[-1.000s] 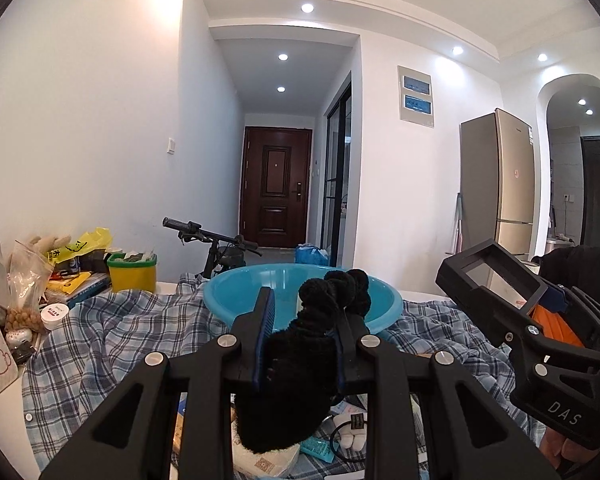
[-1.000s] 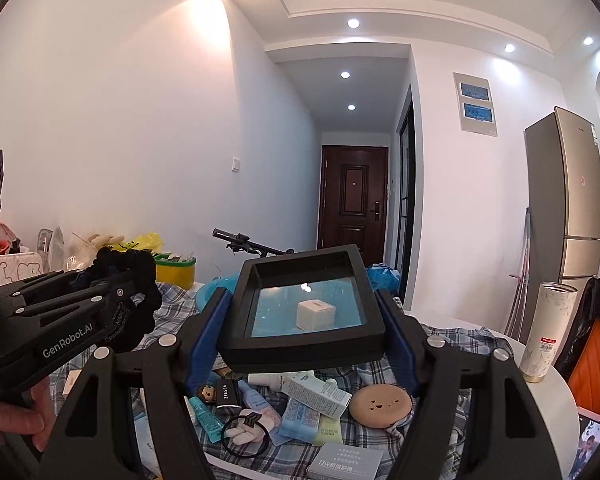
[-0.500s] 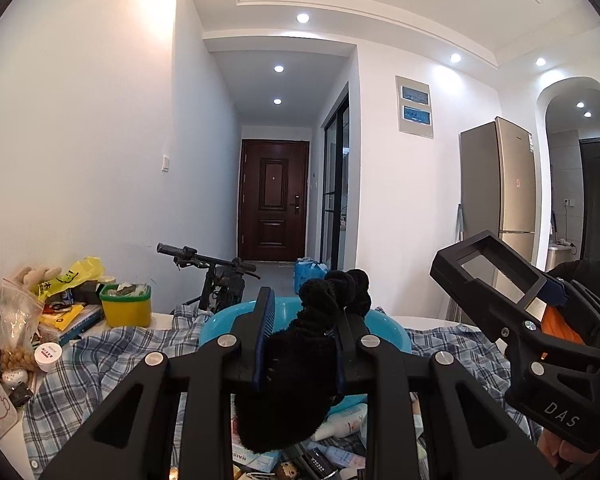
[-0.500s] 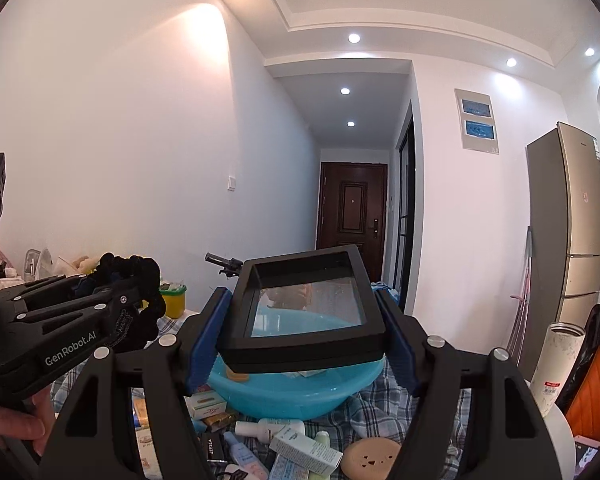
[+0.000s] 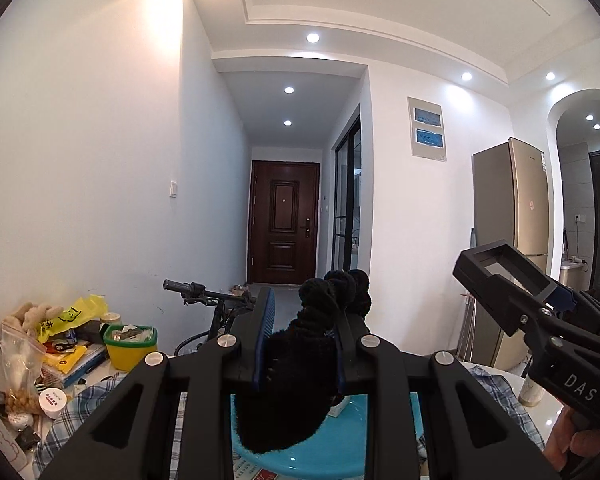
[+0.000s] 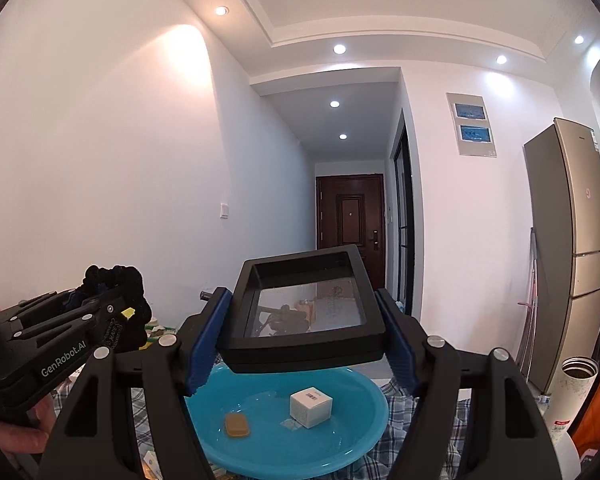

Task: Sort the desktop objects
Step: 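Carry the black pouch and black frame over the turquoise basin with both grippers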

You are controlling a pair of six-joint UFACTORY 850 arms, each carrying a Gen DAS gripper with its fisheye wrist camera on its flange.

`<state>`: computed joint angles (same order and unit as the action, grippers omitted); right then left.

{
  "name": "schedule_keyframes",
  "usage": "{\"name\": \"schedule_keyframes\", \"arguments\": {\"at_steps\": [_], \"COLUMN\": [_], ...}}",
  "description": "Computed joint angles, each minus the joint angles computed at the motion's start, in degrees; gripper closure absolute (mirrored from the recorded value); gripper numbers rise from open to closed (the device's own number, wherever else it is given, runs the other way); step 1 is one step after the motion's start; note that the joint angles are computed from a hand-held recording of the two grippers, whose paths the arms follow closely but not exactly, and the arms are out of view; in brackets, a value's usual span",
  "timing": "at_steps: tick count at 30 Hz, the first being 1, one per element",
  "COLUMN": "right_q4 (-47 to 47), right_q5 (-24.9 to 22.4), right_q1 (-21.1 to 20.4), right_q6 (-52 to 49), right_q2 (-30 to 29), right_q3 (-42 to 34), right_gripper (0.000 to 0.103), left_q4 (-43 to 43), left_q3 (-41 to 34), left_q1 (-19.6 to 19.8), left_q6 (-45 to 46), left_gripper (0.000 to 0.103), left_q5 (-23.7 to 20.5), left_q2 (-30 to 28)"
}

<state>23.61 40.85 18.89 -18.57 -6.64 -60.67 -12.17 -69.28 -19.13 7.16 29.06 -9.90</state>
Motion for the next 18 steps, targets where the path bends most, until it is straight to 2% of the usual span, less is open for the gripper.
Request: {"name": "schedule_keyframes", "arguments": {"at_steps": [4, 7, 10, 16, 18], "right_q4": [-0.73, -0.9, -1.08, -1.53, 0.55], "right_q5": [-1.97, -2.06, -3.35, -5.06, -5.09], "right_q1": [-1.2, -1.65, -2.02, -2.46, -2.41], "right_q6": [0.45, -0.28, -0.57, -0.07, -1.33], "right_q2": [-1.17, -2.21, -3.66, -6.94, -8.08], "right_q3": [-1.56, -3.71, -6.92, -12.69, -14.14], "right_gripper": [0.033, 0.033, 0.033, 0.033, 0.033], "left_q4": [6.81, 6.13, 9.08, 0.58, -0.36], "left_q3": [-3.6, -5.94, -7.81, -10.81, -12.08], "left_q1": [0.51, -0.21, -0.06, 0.68, 1.28], "left_q6": [-7.53, -5.01, -8.14, -3.67, -2.89], "left_gripper": [0.077, 0.077, 0.077, 0.077, 0.077], "left_q5": [-3.97, -3.32, -2.68, 1.67, 1.76], "left_q2": [-2.43, -3.51, -4.08, -6.15, -7.31]}}
